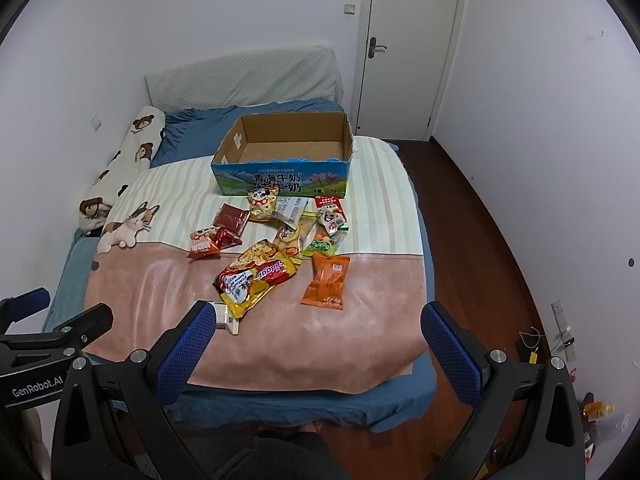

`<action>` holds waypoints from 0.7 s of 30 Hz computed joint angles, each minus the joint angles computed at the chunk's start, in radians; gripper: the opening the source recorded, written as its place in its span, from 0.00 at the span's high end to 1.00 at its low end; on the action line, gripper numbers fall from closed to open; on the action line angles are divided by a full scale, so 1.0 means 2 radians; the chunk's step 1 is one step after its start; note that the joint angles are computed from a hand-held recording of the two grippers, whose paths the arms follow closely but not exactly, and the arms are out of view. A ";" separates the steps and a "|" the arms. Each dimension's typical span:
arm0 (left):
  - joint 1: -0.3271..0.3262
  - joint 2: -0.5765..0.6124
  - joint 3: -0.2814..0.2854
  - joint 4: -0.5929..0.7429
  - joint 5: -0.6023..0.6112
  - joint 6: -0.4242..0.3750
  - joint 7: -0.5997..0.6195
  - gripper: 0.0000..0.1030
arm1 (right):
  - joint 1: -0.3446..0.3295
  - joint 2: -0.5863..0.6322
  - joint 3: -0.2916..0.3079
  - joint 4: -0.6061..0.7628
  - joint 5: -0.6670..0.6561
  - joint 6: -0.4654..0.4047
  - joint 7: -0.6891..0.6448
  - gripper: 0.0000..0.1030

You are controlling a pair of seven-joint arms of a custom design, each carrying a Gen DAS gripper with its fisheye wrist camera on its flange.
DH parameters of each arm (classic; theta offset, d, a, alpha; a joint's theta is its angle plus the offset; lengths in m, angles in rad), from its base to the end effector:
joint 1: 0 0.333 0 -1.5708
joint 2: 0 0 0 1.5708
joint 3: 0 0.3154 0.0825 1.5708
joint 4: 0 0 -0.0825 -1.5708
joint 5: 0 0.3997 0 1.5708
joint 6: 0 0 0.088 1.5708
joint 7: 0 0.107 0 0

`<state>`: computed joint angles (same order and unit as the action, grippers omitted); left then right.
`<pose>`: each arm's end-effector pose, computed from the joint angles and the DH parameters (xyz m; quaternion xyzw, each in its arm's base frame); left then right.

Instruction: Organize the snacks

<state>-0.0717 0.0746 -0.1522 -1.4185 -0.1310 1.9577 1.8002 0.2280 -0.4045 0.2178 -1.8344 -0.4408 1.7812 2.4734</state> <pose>0.6076 -0.1427 0.6996 -0.5243 0.8168 -0.2120 0.1137 0.4175 0.1874 0.7290 -0.5093 0.8037 -0.2771 0.1337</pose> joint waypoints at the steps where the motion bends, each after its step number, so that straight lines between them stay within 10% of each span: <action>1: 0.001 -0.002 0.001 -0.003 -0.001 0.000 0.000 0.00 | 0.000 0.000 -0.001 0.000 0.001 0.001 -0.001 0.00; 21: 0.004 -0.014 0.004 -0.018 -0.005 -0.002 0.001 0.00 | 0.001 -0.003 -0.002 -0.005 0.009 -0.002 -0.007 0.00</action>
